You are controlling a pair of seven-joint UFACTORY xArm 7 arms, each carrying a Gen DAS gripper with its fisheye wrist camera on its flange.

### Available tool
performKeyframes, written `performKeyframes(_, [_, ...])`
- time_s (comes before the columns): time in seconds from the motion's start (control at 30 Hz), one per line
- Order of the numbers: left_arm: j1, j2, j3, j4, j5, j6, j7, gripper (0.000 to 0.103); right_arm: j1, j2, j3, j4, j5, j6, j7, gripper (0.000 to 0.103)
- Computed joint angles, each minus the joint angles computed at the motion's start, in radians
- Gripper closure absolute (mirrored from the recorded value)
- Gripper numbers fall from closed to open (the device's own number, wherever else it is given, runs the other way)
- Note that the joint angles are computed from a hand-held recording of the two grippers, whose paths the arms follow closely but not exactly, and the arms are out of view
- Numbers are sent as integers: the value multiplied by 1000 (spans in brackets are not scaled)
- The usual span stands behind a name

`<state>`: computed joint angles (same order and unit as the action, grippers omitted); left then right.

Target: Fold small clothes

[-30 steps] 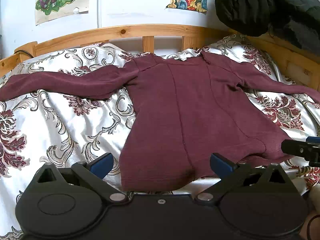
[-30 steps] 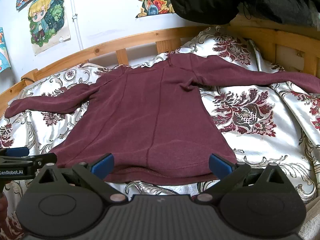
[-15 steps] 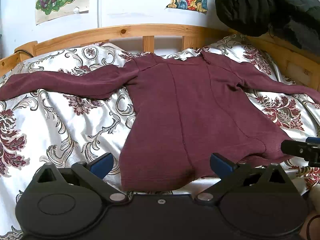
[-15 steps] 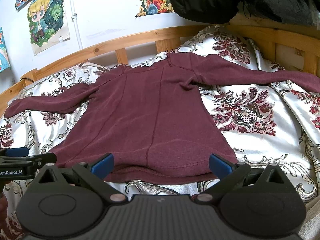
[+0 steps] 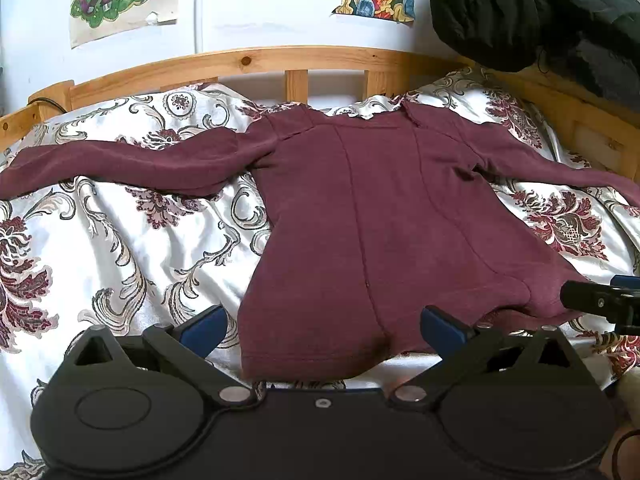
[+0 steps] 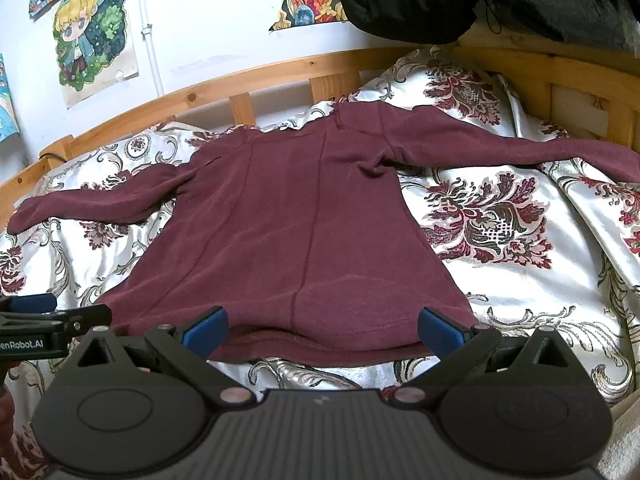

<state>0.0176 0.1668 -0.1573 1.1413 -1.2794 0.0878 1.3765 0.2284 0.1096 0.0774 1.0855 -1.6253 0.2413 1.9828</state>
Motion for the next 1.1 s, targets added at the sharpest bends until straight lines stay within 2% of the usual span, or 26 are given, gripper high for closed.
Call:
performKeyframes(0.17, [-1,-2,2,-5,13,2,-11,1,3,2,-2,0,99,7,-92,0])
performKeyframes(0.37, [1,4,6,0,99,18,-87,1,13,-6,-11,-11,206,21,-181,0])
performKeyframes(0.53, [7,13,1,13,181,32,-116,1,10,-10,-15,-16,389,34,-339,0])
performKeyframes(0.7, [-6,37,51,73,489,159,-347,1,3,9,-24,12,661,83,-584,0])
performKeyframes(0.9, [-8,89,52,215,724,285,-473,1,-5,51,-73,95,709,136,-674,0])
performKeyframes(1.03, [-70,152,89,353,951,353,-664,1,-33,105,-105,183,802,135,-778,0])
performKeyframes(1.1, [-100,192,99,427,1043,372,-748,1,-33,134,-133,231,812,143,-790,0])
